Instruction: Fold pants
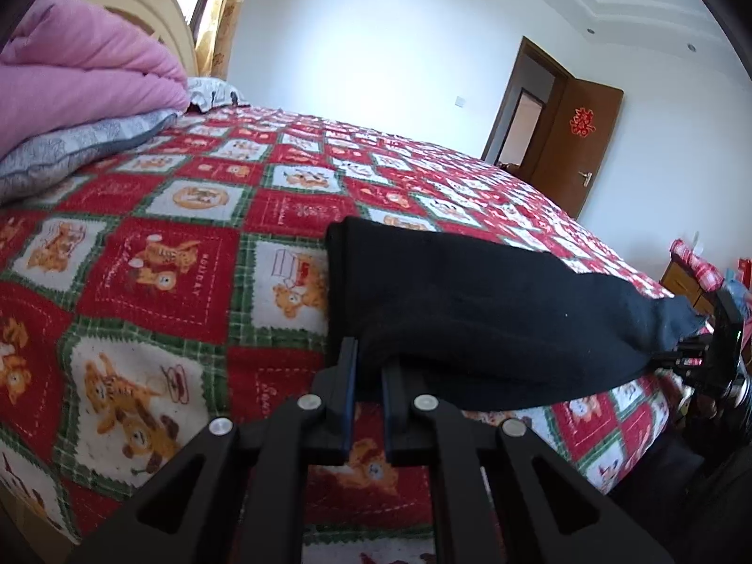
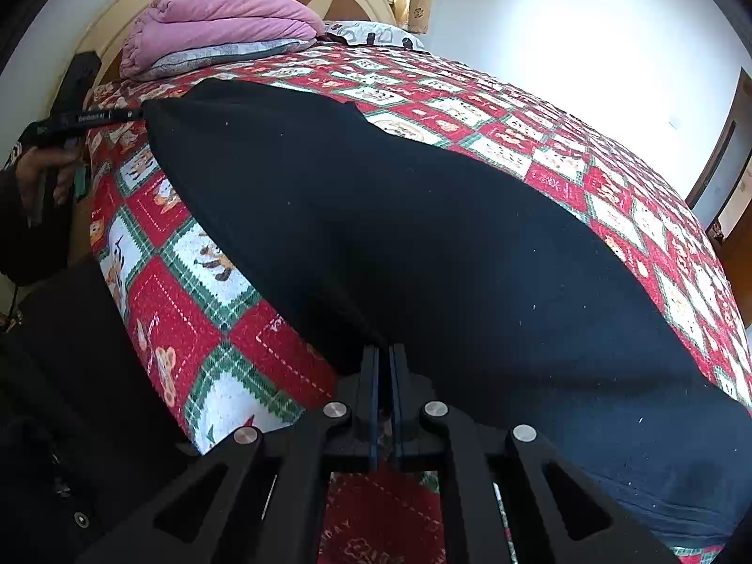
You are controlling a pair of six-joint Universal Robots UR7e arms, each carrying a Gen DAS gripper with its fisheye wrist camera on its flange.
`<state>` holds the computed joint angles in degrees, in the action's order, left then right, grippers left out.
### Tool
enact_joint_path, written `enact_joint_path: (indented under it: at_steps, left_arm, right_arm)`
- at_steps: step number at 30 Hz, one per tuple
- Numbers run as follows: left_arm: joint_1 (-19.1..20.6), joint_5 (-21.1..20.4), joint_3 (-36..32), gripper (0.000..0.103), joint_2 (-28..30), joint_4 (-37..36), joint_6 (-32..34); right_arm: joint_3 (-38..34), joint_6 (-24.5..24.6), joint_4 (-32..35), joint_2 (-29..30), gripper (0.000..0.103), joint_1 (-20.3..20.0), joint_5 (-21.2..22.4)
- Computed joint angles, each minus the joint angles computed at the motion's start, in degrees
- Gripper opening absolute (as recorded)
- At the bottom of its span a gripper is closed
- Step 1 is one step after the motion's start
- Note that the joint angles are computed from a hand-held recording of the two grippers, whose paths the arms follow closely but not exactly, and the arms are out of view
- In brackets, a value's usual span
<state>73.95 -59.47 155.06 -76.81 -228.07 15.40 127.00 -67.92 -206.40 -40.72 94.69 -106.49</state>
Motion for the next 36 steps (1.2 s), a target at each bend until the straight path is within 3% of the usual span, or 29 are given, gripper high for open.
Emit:
enact_joint_path:
  at_steps: [4,14,19,24,25,26,28,30,33,36]
  left_arm:
    - [-1.3,2.1,0.6,0.009,1.2,-2.1,1.8]
    - [-2.6,8.0,2.5,0.022,1.1,-6.3,3.9]
    - [-3.7,12.8,3.4,0.022,-0.7,-11.5,3.9]
    - [-10.4,17.3,3.9,0.034,-0.1,-16.5,5.1]
    - [-11.3,17.5,3.9,0.035,0.2,-16.2,5.0]
    - [-12.7,17.5,3.8,0.035,0.8,-15.1,4.6]
    - [-15.0,17.6,3.2,0.035,3.2,-12.7,3.0]
    - [-15.9,16.2,2.3,0.035,4.8,-9.7,0.7]
    - [-17.2,14.8,0.3,0.041,9.3,-6.9,-1.3]
    - [-18.0,13.2,-1.9,0.043,13.3,-5.2,-1.4]
  right_arm:
    - [0.6,0.7,0.6,-1.3,0.004,0.0,1.7]
    - [0.5,-1.0,2.4,-1.2,0.006,0.3,-1.3]
    - [0.5,4.2,10.6,-5.6,0.007,-0.3,2.2]
    - [-1.8,11.0,20.5,-9.0,0.007,-0.3,8.8]
    - [-2.5,12.1,21.7,-9.1,0.014,-0.2,9.6]
    - [-3.7,13.7,23.2,-8.9,0.032,0.1,10.6]
    - [-5.7,15.9,25.6,-8.2,0.058,0.7,11.9]
    - [-7.3,17.2,26.5,-7.1,0.058,1.4,12.1]
    - [-10.9,20.2,26.1,-3.7,0.058,4.0,8.1]
    - [-16.7,26.5,32.2,-1.4,0.058,4.9,8.8]
